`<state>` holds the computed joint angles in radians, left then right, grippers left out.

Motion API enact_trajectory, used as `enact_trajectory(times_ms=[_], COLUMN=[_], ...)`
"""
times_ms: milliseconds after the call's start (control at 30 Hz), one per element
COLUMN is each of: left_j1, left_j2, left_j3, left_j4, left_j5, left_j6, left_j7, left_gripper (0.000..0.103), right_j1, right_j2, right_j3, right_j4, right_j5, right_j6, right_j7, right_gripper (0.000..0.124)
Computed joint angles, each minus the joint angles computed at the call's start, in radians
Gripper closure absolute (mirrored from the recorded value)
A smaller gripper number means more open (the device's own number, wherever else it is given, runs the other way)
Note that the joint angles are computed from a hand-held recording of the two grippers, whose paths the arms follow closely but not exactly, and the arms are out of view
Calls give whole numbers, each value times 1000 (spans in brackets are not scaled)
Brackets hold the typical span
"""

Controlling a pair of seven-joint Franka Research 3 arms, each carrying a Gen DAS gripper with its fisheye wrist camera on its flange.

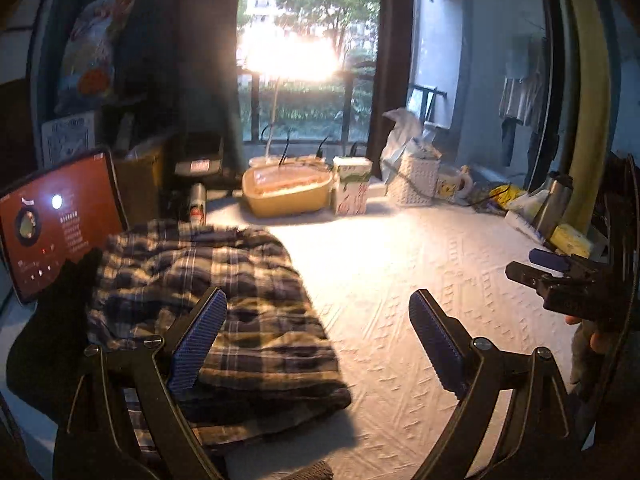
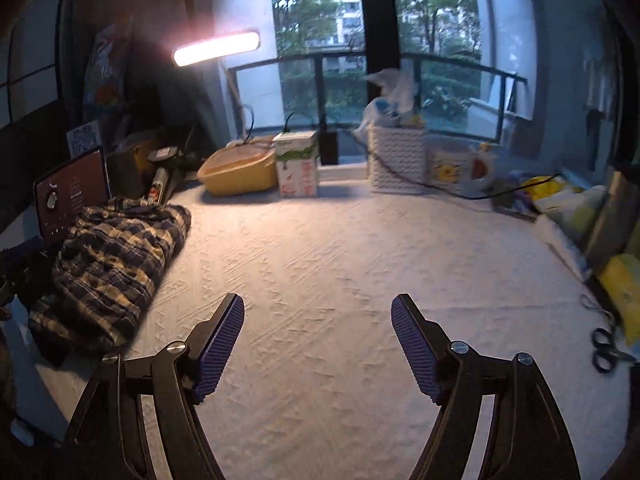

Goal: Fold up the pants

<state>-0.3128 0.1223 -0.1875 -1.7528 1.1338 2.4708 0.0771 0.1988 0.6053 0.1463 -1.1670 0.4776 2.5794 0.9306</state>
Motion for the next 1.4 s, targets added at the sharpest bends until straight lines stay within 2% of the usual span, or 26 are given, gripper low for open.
enact_trajectory(times_ms=[67, 200, 400, 533, 567, 633, 700, 800, 867, 933, 1000, 1133, 1333, 1400], left_j1=[-13, -47, -69, -83, -85, -90, -95, -101, -104, -105, -106, -109, -103, -100], left_j2=[-5, -9, -25, -33, -35, -39, -44, -57, -67, -73, -81, -96, -89, -87], left_j3=[-5, -21, -36, -48, -50, -55, -58, -65, -71, -79, -85, -99, -103, -100], left_j4=[9, 39, 55, 63, 62, 64, 64, 54, 43, 37, 26, 4, 6, 6], left_j5=[35, 115, 209, 264, 278, 300, 332, 389, 413, 428, 449, 492, 486, 468], left_j6=[-19, -112, -146, -173, -177, -196, -218, -277, -314, -346, -382, -438, -453, -438], left_j7=[-14, -13, -75, -107, -115, -128, -149, -207, -243, -262, -282, -319, -312, -312], left_gripper=[11, 11, 10, 4, 3, 3, 3, 2, 1, 1, 1, 1, 1, 1], right_j1=[-18, -45, -81, -82, -80, -68, -69, -67, -43, 9, 18, -42, -39, -17], right_j2=[-49, -135, -245, -309, -324, -358, -384, -400, -407, -416, -425, -444, -438, -430], right_j3=[11, 28, 50, 46, 46, 45, 63, 66, 43, -16, -29, 48, 68, 44], right_j4=[-65, -164, -265, -318, -331, -371, -398, -395, -402, -424, -440, -440, -432, -430], right_j5=[26, 87, 225, 309, 332, 378, 459, 542, 528, 395, 321, 411, 460, 419], right_j6=[43, 107, 158, 200, 219, 309, 399, 430, 466, 508, 534, 544, 553, 537], right_j7=[-28, -89, -209, -290, -313, -361, -443, -506, -474, -318, -245, -352, -439, -400], right_gripper=[43, 42, 37, 33, 31, 21, 21, 21, 21, 21, 21, 21, 21, 21])
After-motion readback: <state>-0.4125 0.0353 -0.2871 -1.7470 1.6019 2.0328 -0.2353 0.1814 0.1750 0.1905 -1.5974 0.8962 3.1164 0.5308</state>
